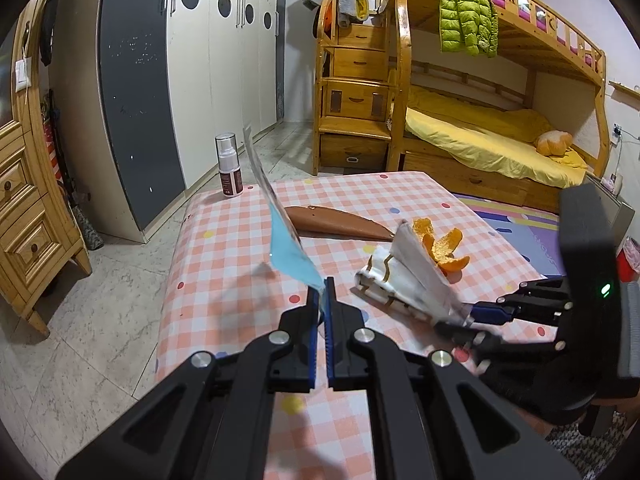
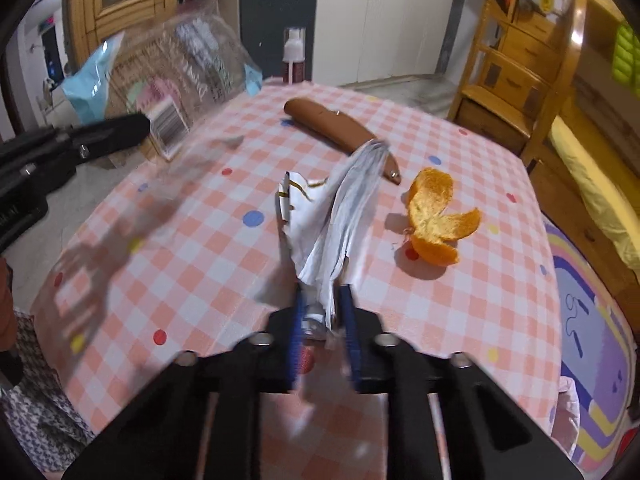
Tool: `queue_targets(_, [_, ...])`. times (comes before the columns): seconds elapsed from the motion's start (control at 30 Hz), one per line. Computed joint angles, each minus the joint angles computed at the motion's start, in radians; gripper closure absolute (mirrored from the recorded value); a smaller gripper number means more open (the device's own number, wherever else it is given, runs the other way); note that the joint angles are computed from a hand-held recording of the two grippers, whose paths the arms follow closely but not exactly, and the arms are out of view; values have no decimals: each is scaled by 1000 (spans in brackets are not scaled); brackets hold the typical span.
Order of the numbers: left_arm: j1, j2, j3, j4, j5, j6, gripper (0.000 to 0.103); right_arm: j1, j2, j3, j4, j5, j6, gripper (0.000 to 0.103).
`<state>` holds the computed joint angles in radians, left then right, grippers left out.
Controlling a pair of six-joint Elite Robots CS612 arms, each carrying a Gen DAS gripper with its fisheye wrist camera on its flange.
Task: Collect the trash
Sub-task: 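Grasp the white folded paper packet with the right gripper and lift it, then carry the plastic bag and paper packet over the bin and release them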
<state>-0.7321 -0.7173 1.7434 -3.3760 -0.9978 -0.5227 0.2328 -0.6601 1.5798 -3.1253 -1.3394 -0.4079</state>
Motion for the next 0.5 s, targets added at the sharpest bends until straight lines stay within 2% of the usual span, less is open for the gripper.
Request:
queue_targets(0.2, [-8, 3, 5, -70, 5, 45, 102, -32, -28, 70, -198, 117, 74, 98])
queue_targets(0.33, [-15, 9, 5, -155, -22, 93, 102, -50, -43, 105, -287, 134, 123, 98])
queue_targets(0.5, [-33, 28, -26, -206, -51, 179, 102, -76, -54, 132, -368, 127, 202, 98])
